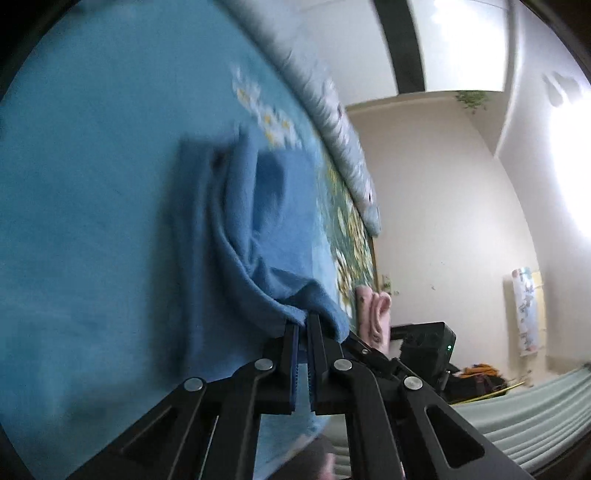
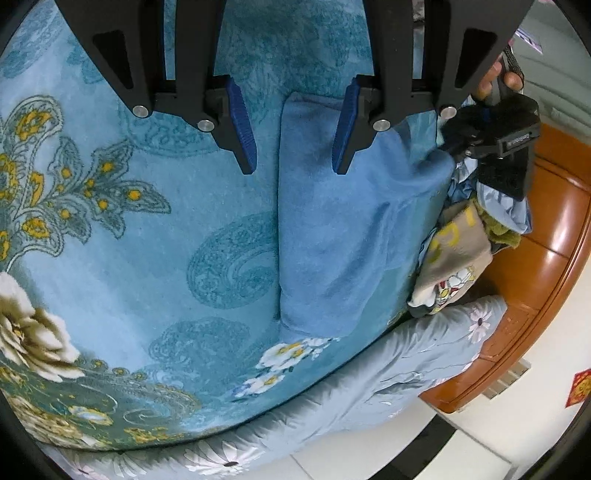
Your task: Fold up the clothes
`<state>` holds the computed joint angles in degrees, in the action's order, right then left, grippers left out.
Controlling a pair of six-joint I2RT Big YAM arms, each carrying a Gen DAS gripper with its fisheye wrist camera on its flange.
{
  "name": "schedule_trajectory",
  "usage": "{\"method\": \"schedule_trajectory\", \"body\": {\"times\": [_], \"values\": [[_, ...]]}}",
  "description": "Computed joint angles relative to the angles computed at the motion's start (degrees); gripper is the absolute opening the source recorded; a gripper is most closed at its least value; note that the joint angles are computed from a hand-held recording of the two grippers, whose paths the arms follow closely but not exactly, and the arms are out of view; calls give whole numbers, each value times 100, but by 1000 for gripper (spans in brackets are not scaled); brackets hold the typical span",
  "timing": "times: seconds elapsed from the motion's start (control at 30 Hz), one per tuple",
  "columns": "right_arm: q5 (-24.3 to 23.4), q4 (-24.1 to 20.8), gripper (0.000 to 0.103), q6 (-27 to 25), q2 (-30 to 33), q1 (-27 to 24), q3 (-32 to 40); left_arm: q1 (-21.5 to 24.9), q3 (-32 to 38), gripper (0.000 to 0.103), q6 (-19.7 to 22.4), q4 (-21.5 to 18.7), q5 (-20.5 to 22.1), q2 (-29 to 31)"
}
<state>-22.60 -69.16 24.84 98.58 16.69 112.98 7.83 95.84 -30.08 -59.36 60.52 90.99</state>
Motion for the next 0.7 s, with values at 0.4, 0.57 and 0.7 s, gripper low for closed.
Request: {"method": "schedule_trajectory", "body": {"times": [0.4, 0.57, 0.7], "values": [[-223, -43, 44, -181, 106, 43, -178, 306, -127, 16, 468, -499, -611, -55], [-498, 130, 45, -25, 133, 12, -360, 349, 198, 63, 946, -558, -635, -136], [-488, 145, 46, -29, 156, 28, -336, 109, 543, 64, 1598, -951, -926, -17]]}}
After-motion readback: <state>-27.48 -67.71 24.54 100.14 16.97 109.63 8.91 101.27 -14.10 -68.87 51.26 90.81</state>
